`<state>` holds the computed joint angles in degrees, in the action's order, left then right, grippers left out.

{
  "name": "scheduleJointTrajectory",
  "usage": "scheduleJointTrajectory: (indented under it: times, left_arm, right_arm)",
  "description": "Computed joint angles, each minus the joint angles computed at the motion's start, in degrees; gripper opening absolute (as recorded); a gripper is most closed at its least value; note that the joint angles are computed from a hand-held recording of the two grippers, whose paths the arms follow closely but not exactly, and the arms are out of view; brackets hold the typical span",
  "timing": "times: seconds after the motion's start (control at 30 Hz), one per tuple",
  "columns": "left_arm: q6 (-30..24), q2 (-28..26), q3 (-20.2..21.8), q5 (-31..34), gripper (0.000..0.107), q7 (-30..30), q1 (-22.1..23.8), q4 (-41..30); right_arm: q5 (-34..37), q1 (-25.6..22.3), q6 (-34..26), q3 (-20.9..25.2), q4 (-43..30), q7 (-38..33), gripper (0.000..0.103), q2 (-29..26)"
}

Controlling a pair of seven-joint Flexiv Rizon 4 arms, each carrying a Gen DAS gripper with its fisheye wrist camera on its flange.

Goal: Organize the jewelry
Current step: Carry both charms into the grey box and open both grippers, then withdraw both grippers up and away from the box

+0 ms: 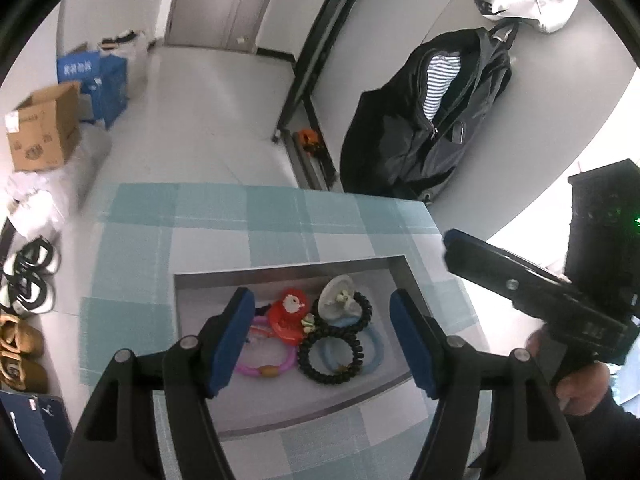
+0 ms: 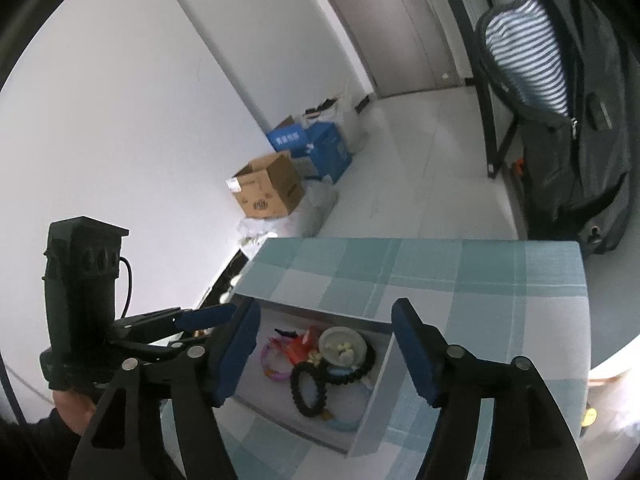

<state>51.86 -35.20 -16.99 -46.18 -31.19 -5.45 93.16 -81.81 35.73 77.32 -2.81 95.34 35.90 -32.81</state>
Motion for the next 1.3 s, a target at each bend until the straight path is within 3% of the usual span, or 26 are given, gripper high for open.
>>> scheduleJointTrajectory:
  times: [0.07, 0.13, 0.27, 0.47, 0.57, 0.63, 0.77, 0.83, 0.9, 1.03, 1.3]
  left_arm:
    - [2.6, 0.7, -0.2, -1.0, 0.065, 0.7, -0.2, 1.2]
    - [8.8, 2.1, -1.6, -4.3, 0.066, 3.5, -0.3, 4.0]
    - [19.6, 3.6, -5.3, -11.0, 0.081, 9.5, 0.0, 8.0]
    - [26.2, 5.9, -7.7, -18.6, 0.086, 14.9, 0.1, 11.6]
    - [25.6, 6.9, -7.0, -20.4, 0.088, 15.8, -0.5, 12.3]
    - [27.9, 7.7, -8.3, -26.6, 0.088, 20.5, -0.6, 13.1]
    - [26.8, 9.2, -6.1, -30.9, 0.089, 22.1, -2.2, 14.5]
    - [25.0, 10.2, -5.1, -33.0, 0.089, 22.6, -2.6, 15.4]
    - [26.9, 11.0, -5.2, -40.4, 0.091, 28.2, -4.0, 15.4]
    - [27.3, 11.5, -2.9, -45.2, 0.100, 31.9, -6.7, 15.5]
    - [28.5, 10.2, 2.8, -40.9, 0.100, 28.3, -11.5, 15.5]
  right_arm:
    - [-2.1, 1.0, -1.9, -0.4, 0.4, 2.3, 0.079, 0.9]
    - [-3.7, 1.2, -3.7, 0.2, 0.6, 3.5, 0.082, 1.4]
    - [-1.9, 1.7, -7.3, 2.4, 1.0, 2.5, 0.085, 1.8]
    - [2.2, 4.4, -14.8, 3.6, 2.7, 0.3, 0.098, 3.3]
    - [0.6, 4.5, -15.3, 3.8, 4.0, 3.3, 0.101, 4.4]
    - [-0.1, 4.9, -17.0, 4.4, 5.0, 4.7, 0.103, 5.2]
    - [-2.2, 4.8, -17.2, 5.6, 5.7, 6.4, 0.103, 5.7]
    - [-0.8, 5.7, -20.0, 6.4, 5.5, 4.3, 0.103, 5.6]
    - [1.0, 6.6, -22.1, 7.0, 5.1, 2.7, 0.103, 5.3]
    - [3.5, 8.5, -24.6, 7.3, 4.0, -0.7, 0.103, 4.5]
    - [4.9, 9.9, -27.7, 7.3, 4.7, -0.7, 0.103, 4.9]
